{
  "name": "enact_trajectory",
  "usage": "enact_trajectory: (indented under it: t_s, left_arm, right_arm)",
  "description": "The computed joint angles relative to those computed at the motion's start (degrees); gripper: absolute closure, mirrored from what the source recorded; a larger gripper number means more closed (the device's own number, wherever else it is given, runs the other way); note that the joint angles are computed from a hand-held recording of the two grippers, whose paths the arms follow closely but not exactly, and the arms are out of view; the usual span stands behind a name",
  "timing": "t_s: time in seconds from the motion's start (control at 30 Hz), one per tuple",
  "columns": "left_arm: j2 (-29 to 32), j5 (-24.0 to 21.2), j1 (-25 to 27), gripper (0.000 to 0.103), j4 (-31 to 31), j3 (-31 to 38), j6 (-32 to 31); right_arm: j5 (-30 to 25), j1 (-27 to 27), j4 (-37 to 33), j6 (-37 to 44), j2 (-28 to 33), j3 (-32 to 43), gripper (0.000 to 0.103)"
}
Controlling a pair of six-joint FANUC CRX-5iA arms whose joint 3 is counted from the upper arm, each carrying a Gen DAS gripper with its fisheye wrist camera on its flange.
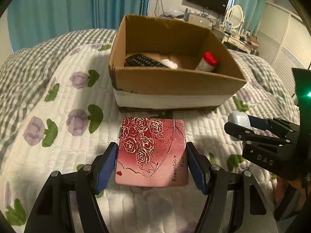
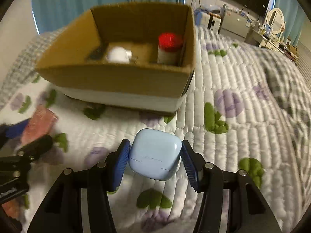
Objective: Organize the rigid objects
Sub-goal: 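Grasp the pink rose card case with the left tool while the right tool grasps the blue earbuds case, then lower the card case and earbuds case into the box and release both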
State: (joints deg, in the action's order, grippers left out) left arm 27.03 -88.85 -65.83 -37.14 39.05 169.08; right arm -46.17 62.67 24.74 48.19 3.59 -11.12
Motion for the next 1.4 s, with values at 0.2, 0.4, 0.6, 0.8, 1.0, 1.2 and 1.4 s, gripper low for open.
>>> enact_trajectory:
  t_s: [0.2,0.4,0.6,0.8,1.0,1.2,1.4]
  left_arm:
    - [0.35,-4.70,-1.62,0.033,-2.80,5.38,-2.73]
    - [0.88,-6.87,-0.93,0.033,-6.72,12.18,-8.64]
    - [3.31,-6.49,5.16,0.033,-7.27,18.09,-16.35]
    - [6.74,-4.82,11.44,0.033,-4.00,20.95,-21.72]
    - [9.14,-3.73,14.80,0.033,-0.63,20.68,-22.51]
    - [11.04,-5.03,15.86,0.031,1.03,22.13,-24.97]
    - [9.91,-4.97,15.05,0.027,-0.35,21.67,-25.04]
  right_arm:
    - [-0.67,0.82,-1.23,3.19,-5.50,-0.51,0.050]
    - [0.26,0.80,-0.31,7.68,-7.13,3.62,0.050]
    - [1.40,-2.56,-3.50,14.24,-3.11,12.24,0.050]
    - [1.08,-7.37,-8.83,20.74,4.62,21.88,0.050]
    - [-0.22,-10.05,-12.77,25.01,10.63,28.43,0.050]
    - [0.67,-11.21,-14.53,26.02,12.06,29.44,0.050]
    - [-0.02,-11.31,-14.52,26.07,12.40,30.40,0.050]
